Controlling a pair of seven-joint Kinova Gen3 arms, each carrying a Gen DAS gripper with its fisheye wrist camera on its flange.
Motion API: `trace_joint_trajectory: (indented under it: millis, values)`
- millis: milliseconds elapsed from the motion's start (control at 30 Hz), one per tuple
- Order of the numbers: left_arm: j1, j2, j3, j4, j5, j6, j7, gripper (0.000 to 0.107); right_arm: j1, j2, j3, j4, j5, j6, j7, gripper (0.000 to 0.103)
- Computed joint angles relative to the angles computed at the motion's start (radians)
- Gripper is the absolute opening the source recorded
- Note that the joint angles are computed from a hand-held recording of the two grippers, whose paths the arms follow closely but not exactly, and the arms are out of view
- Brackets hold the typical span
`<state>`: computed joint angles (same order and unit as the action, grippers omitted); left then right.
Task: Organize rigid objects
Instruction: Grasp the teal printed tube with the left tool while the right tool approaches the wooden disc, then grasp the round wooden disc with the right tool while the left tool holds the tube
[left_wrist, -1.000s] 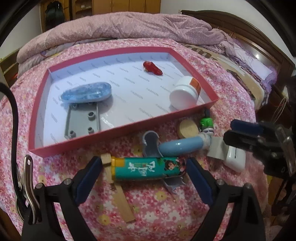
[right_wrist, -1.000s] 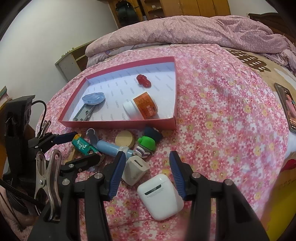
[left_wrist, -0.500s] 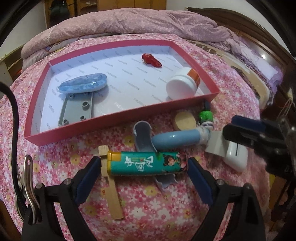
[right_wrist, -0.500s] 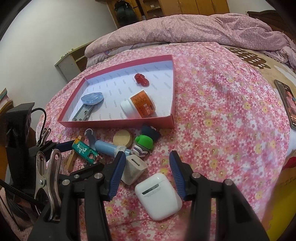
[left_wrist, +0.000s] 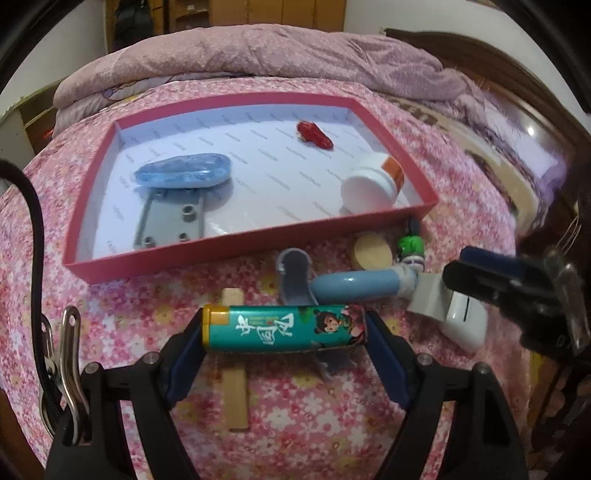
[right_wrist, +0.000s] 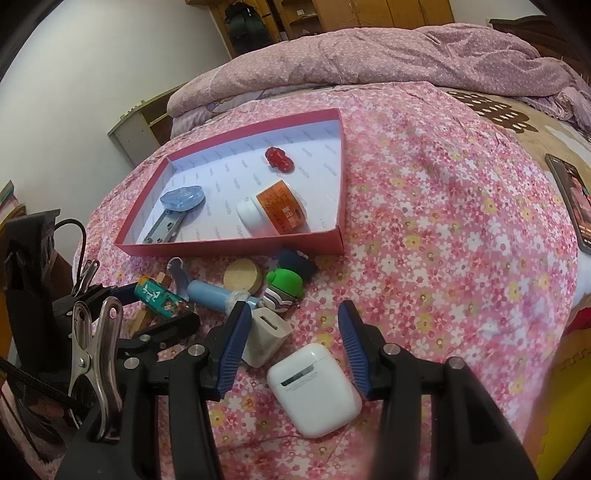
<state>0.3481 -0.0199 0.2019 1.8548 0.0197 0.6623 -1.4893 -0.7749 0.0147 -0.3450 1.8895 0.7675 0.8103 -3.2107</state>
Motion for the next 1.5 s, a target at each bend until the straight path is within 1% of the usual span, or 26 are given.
trace_joint_trajectory:
  millis: [133, 233, 333, 367, 433, 500, 533, 633, 667, 767, 900, 1133, 1167, 1367, 1500]
  values:
    - [-0.022, -0.046, -0.025, 0.022, 0.052, -0.019, -0.044, 0.084, -0.005, 0.01, 0.0, -0.021, 0.008, 0.002, 0.028, 0.05]
    - [-0.041, -0.07, -0.035, 0.03, 0.066, -0.025, -0.048, 0.084, -0.003, 0.021, 0.01, -0.036, 0.009, -0.032, 0.069, 0.05]
    - [-0.059, -0.084, -0.041, 0.039, 0.072, -0.028, -0.045, 0.084, 0.005, 0.041, 0.027, -0.065, -0.019, -0.064, 0.124, 0.039]
    - [-0.065, -0.086, -0.048, 0.043, 0.081, -0.031, -0.05, 0.084, 0.006, 0.054, 0.033, -0.083, -0.032, -0.062, 0.147, 0.039]
    - [-0.078, -0.087, -0.058, 0.047, 0.1, -0.03, -0.052, 0.084, -0.007, 0.094, 0.045, -0.136, -0.043, -0.014, 0.184, 0.038]
    - [-0.086, -0.087, -0.067, 0.05, 0.124, -0.025, -0.066, 0.084, -0.036, 0.138, 0.072, -0.199, -0.07, 0.058, 0.232, 0.034]
    - [-0.09, -0.086, -0.068, 0.051, 0.127, -0.026, -0.067, 0.084, -0.037, 0.157, 0.073, -0.223, -0.077, 0.078, 0.248, 0.032]
    - [-0.1, -0.09, -0.07, 0.062, 0.138, -0.037, -0.073, 0.084, -0.047, 0.196, 0.107, -0.273, -0.147, 0.102, 0.309, 0.032]
    - [-0.103, -0.093, -0.071, 0.066, 0.139, -0.045, -0.073, 0.084, -0.04, 0.204, 0.104, -0.276, -0.159, 0.103, 0.315, 0.032]
    - [-0.112, -0.095, -0.066, 0.075, 0.122, -0.059, -0.059, 0.084, -0.089, 0.226, 0.136, -0.299, -0.137, 0.144, 0.322, 0.032]
    - [-0.118, -0.087, -0.077, 0.077, 0.139, -0.056, -0.071, 0.084, -0.135, 0.251, 0.153, -0.319, -0.096, 0.187, 0.322, 0.032]
    - [-0.128, -0.085, -0.077, 0.081, 0.134, -0.054, -0.064, 0.084, -0.214, 0.293, 0.167, -0.343, -0.008, 0.276, 0.298, 0.032]
    - [-0.128, -0.085, -0.076, 0.082, 0.134, -0.054, -0.065, 0.084, -0.219, 0.293, 0.167, -0.341, -0.004, 0.277, 0.295, 0.032]
    - [-0.129, -0.085, -0.076, 0.084, 0.135, -0.054, -0.073, 0.084, -0.201, 0.252, 0.159, -0.288, -0.014, 0.201, 0.266, 0.032]
    - [-0.129, -0.085, -0.07, 0.082, 0.123, -0.052, -0.06, 0.084, -0.193, 0.218, 0.15, -0.242, 0.012, 0.15, 0.225, 0.032]
